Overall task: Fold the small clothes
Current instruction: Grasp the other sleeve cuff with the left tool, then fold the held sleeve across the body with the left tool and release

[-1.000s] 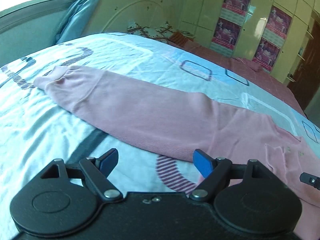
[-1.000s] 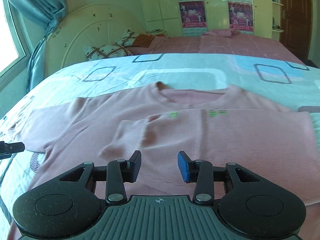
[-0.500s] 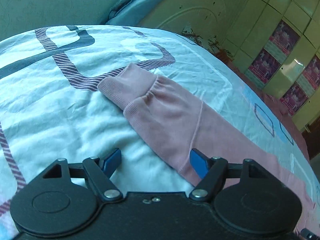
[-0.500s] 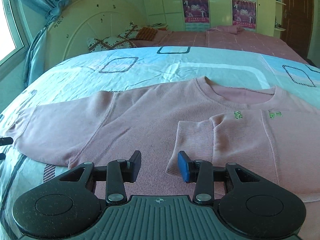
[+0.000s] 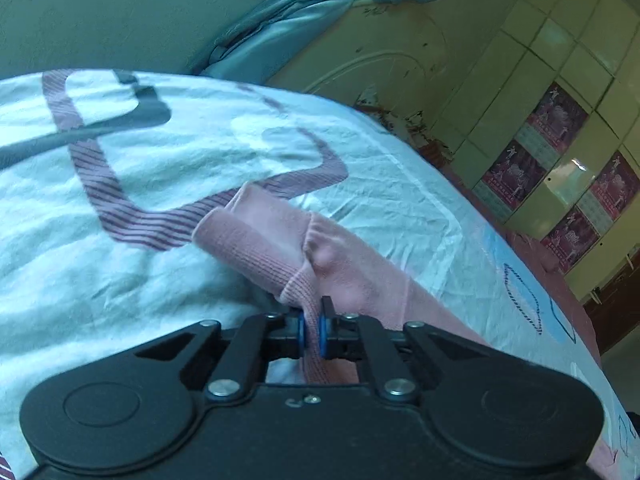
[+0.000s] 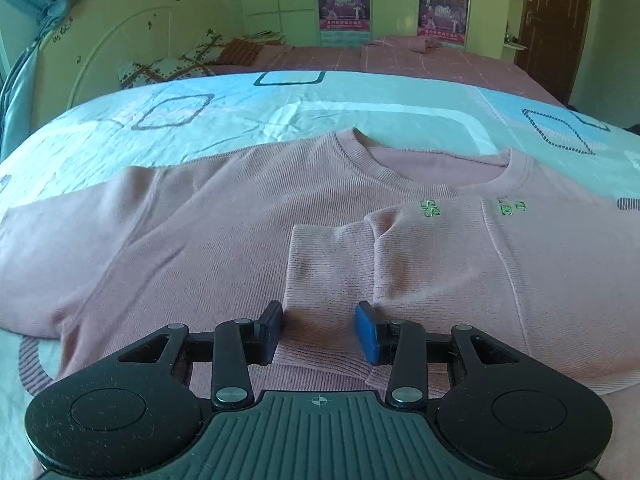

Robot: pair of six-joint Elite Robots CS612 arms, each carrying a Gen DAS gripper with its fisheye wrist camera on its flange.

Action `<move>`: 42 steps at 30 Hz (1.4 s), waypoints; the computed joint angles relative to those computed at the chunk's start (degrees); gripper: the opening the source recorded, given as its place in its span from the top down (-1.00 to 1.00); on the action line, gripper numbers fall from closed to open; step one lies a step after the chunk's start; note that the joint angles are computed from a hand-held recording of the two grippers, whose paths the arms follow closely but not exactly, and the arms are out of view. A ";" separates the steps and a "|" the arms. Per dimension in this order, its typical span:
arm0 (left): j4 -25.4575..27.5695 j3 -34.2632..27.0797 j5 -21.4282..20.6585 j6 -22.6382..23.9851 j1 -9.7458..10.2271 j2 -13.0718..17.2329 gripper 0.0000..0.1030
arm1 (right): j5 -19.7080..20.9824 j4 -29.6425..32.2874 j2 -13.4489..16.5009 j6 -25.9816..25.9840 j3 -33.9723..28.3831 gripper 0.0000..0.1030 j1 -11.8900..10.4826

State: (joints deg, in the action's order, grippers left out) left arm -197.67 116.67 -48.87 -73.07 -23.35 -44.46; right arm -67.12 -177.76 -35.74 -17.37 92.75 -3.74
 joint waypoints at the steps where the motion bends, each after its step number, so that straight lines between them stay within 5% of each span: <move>1: -1.79 -0.36 0.72 3.39 -0.45 0.02 0.90 | 1.65 -0.51 -0.17 1.61 0.21 0.22 -0.40; 6: -10.35 -4.10 -1.47 19.84 -2.80 0.29 0.90 | 3.43 -2.03 -1.17 2.72 1.56 0.22 -1.33; 12: -13.24 -12.89 -14.09 32.81 -5.60 2.98 0.90 | 6.66 -2.47 -2.06 2.77 2.53 0.22 -3.40; 20: -3.52 -27.37 -26.68 43.45 -9.41 10.97 0.88 | 9.33 -1.66 -2.39 3.12 2.66 0.22 -7.75; 22: 1.95 -29.39 -28.41 46.06 -9.85 12.04 0.68 | 10.29 -0.32 -2.36 2.99 2.36 0.21 -8.76; 25: 6.15 -29.29 -27.76 48.26 -10.65 11.92 0.32 | 12.83 1.85 -2.26 2.04 1.86 0.21 -9.80; 27: 5.71 -27.55 -25.08 48.55 -11.18 11.11 -0.37 | 14.89 3.31 -2.28 0.95 1.66 0.21 -10.06; 29: 3.64 -25.43 -20.27 48.18 -12.10 10.29 -0.56 | 16.98 4.59 -2.37 -0.60 1.58 0.11 -10.08; 31: 4.11 -23.09 -18.19 47.59 -12.38 8.66 -0.55 | 19.03 5.07 -2.54 -1.95 1.84 -0.63 -9.90; 34: 4.46 -19.33 -13.41 44.76 -12.75 6.68 -0.55 | 21.34 4.20 -2.92 -5.48 2.63 -0.64 -8.95; 38: 8.87 -14.75 -7.89 38.01 -12.86 4.22 -0.52 | 18.58 2.70 -3.32 -14.51 3.61 -0.63 -6.28; 42: 13.48 -12.18 -4.08 32.34 -12.79 3.07 -0.42 | 15.02 -0.14 -3.06 -24.34 5.57 -0.16 -4.31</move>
State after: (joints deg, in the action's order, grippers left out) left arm -184.19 104.49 -52.94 -40.73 -36.13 -41.39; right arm -52.10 -177.90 -38.80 -41.71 98.32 -8.06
